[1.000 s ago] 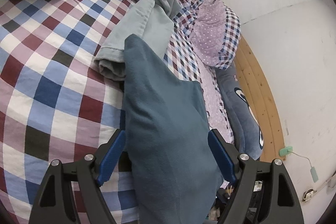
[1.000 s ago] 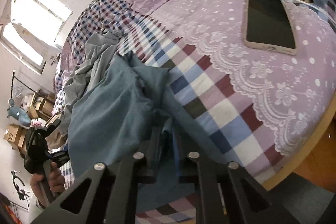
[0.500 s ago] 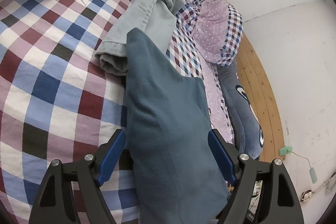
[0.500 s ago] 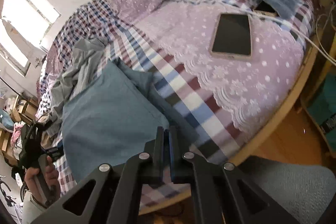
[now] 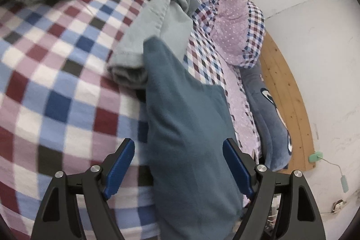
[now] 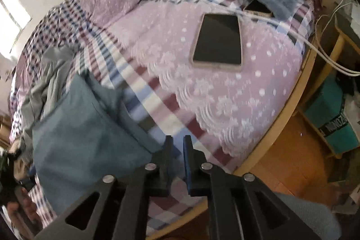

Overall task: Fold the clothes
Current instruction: 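Grasp the teal shirt edge again with the right gripper and lift it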

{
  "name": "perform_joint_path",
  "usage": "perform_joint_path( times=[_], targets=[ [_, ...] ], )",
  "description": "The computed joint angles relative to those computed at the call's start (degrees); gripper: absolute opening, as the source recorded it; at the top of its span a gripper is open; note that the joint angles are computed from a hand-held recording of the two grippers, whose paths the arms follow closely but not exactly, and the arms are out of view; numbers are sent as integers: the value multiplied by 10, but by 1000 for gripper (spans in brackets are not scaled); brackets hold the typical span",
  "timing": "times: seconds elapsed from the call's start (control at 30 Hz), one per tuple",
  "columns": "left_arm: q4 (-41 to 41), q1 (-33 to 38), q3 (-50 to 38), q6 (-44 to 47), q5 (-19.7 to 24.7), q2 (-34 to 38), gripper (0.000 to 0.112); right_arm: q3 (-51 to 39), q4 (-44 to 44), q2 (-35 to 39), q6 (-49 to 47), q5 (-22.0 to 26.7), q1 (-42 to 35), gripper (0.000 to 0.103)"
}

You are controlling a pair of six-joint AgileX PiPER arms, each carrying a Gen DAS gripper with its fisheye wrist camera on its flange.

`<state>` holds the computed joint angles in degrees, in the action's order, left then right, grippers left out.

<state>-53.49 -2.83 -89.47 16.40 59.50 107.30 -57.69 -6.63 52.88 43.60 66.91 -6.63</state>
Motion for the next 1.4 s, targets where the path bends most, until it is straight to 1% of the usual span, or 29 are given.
perform_joint_path(
  times=[0.03,0.07,0.1,0.13,0.17,0.23,0.3,0.37,0.43,0.5,0.6,0.7,0.8,0.83,0.9,0.93,0.97,1.0,1.03,1.1,1.17,1.2,1.23,1.3,1.33,1.37,1.4],
  targets=[
    [6,3,-5,-4,-3,1,84,-18,-12,12,-1,-7,14,21],
    [11,6,-10,-8,-6,2,84,-35,-22,27,-7,-16,28,29],
    [16,10,-15,-13,-8,4,84,-50,-27,42,-16,-28,42,34],
    [21,15,-19,-21,-9,7,84,-66,-25,58,-34,-43,50,42],
    [23,19,-25,-29,-9,13,84,-81,-2,79,-69,-68,48,44],
    [23,26,-35,-42,-8,24,84,-118,62,128,-152,-113,40,44],
    [23,30,-49,-55,-8,38,84,-163,81,184,-202,-134,58,46],
    [25,31,-63,-62,-6,52,84,-223,96,255,-248,-142,75,47],
    [37,26,-77,-68,-9,63,84,-295,138,336,-302,-139,76,47],
    [59,20,-96,-77,-13,74,84,-353,173,397,-337,-134,67,47],
    [82,13,-135,-89,-13,99,84,-464,189,499,-365,-108,53,47],
    [110,3,-178,-102,-6,124,83,-576,203,598,-399,-72,40,47],
    [126,-7,-216,-104,1,147,81,-658,196,665,-425,-44,42,47],
    [138,-12,-232,-106,3,156,79,-666,202,673,-444,-47,43,47],
    [166,-23,-275,-116,10,178,71,-679,209,686,-478,-51,50,40],
    [176,-27,-293,-121,14,187,64,-680,199,687,-481,-55,57,21],
    [180,-27,-309,-128,19,196,62,-674,182,684,-482,-64,66,0],
    [178,-27,-321,-132,21,203,59,-660,165,675,-478,-79,72,0],
    [172,-25,-325,-132,19,207,53,-628,147,653,-463,-111,75,0],
    [168,-25,-332,-133,18,212,47,-574,105,614,-425,-168,82,0],
    [170,-27,-338,-133,14,212,26,-533,71,578,-387,-213,85,0],
    [172,-28,-337,-136,9,208,19,-521,56,565,-369,-226,87,0],
    [170,-29,-328,-133,-5,198,17,-527,37,566,-355,-221,91,0],
    [159,-33,-286,-112,-53,164,16,-563,8,593,-336,-188,97,0],
    [160,-36,-274,-108,-73,153,16,-591,-10,614,-323,-162,100,0],
    [174,-40,-278,-115,-80,155,16,-635,-39,651,-304,-123,106,0],
    [192,-44,-297,-125,-73,167,16,-667,-62,679,-291,-95,109,0]
  ],
)
